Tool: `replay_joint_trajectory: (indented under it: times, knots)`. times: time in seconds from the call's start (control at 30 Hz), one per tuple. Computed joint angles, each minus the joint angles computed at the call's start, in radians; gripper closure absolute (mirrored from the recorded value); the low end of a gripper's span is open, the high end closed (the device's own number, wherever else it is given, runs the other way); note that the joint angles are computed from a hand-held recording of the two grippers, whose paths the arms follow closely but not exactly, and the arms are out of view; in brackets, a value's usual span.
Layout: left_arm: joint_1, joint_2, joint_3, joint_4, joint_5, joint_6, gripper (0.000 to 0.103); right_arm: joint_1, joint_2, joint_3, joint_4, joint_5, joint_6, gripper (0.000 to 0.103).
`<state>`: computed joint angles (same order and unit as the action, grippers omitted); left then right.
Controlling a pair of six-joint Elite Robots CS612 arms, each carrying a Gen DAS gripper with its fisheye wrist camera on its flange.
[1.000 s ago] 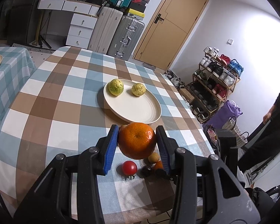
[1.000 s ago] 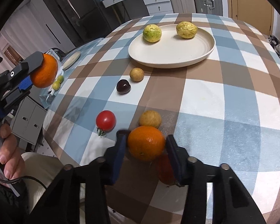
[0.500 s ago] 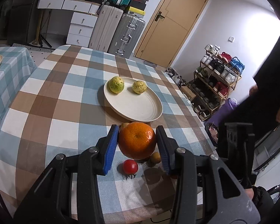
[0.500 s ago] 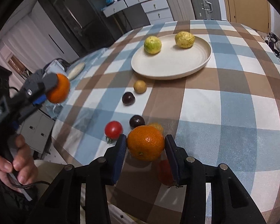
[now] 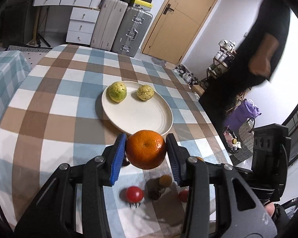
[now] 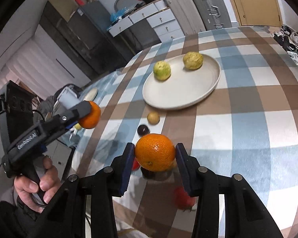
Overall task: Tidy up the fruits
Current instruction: 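Carry both oranges onto the white plate and open both tools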
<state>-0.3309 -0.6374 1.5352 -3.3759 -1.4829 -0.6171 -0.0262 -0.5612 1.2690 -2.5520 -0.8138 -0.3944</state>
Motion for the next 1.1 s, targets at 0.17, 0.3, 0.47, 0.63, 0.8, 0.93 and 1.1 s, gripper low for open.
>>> replay_joint_trajectory:
  times: [0.17,0.3,0.47,0.63,0.8,0.93,1.1]
  knots:
    - [0.009,0.022,-0.066,0.061,-0.035,0.025,0.065,-0.001,0.017,-0.032,0.015,0.016,0.027,0.06]
    - [0.017,0.036,-0.128,0.108,-0.027,0.065,0.065,-0.002,0.028,-0.061,0.0,0.042,0.041,0.06]
    - [0.038,0.082,-0.277,0.218,-0.022,0.126,0.065,0.009,0.065,-0.152,-0.027,0.038,0.059,0.06]
    - [0.067,0.166,-0.483,0.387,-0.054,0.165,0.065,0.032,0.144,-0.313,0.021,-0.007,0.069,0.06]
    - [0.099,0.292,-0.74,0.63,-0.131,0.171,0.064,0.055,0.247,-0.515,0.145,-0.035,0.075,0.06]
    - [0.116,0.377,-0.891,0.758,-0.177,0.157,0.065,0.07,0.325,-0.661,0.25,-0.064,0.088,0.06]
    - [0.121,0.448,-1.02,0.862,-0.182,0.157,0.064,0.085,0.399,-0.791,0.35,-0.09,0.098,0.06]
